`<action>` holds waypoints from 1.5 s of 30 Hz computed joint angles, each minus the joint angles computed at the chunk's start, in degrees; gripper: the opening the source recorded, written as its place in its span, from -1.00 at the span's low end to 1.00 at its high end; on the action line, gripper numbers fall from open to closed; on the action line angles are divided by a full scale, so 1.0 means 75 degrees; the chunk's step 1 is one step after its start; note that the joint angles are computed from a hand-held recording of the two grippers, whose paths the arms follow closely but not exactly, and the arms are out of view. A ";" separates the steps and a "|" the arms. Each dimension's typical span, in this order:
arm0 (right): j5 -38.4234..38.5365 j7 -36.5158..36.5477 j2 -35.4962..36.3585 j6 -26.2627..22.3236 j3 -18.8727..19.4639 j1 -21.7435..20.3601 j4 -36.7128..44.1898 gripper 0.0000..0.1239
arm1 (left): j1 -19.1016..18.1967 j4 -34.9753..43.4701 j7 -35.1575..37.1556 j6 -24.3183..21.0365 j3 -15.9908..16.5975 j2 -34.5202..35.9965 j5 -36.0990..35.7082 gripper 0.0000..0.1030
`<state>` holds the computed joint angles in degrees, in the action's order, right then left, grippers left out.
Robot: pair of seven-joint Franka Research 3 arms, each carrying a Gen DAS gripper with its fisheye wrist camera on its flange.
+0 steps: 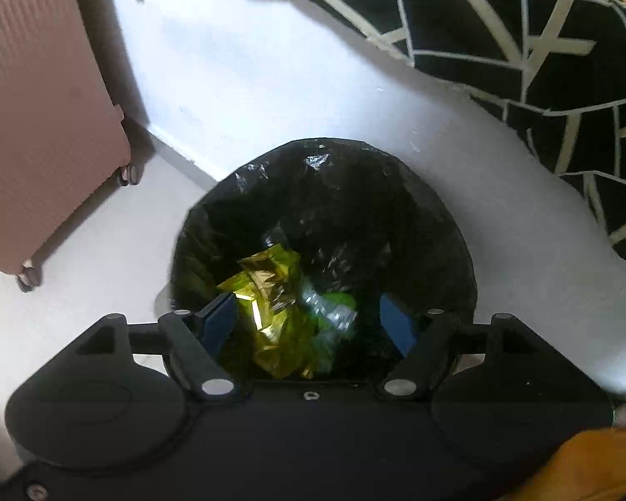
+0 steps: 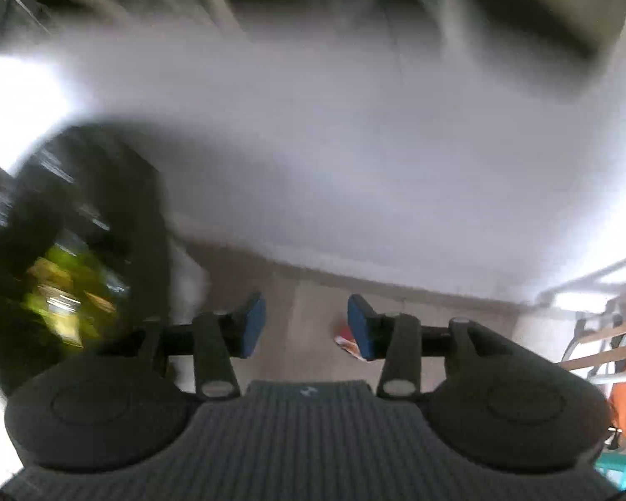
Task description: Collect trash
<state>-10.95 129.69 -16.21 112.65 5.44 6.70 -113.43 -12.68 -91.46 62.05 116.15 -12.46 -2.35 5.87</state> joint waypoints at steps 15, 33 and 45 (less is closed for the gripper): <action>-0.1362 -0.1284 0.2594 0.4503 -0.0750 -0.0171 -0.3543 0.22 | -0.0004 -0.2979 -0.2361 0.3194 -0.0133 -0.1035 0.1393 0.45; 0.1496 -0.1870 -0.0531 0.0901 -0.0293 0.0122 -0.1080 -0.84 | -0.0301 -0.0730 -0.0792 0.0651 -0.0244 -0.0244 0.1151 0.44; 0.3259 -0.2033 0.1914 0.0195 -0.0379 0.0566 0.3915 -0.63 | -0.0067 0.1738 0.0672 -0.2116 -0.0008 0.0205 0.0173 0.46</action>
<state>13.49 114.44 -1.85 114.11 2.59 10.95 -84.07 -13.18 -78.42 67.08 100.28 -12.52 -0.81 7.17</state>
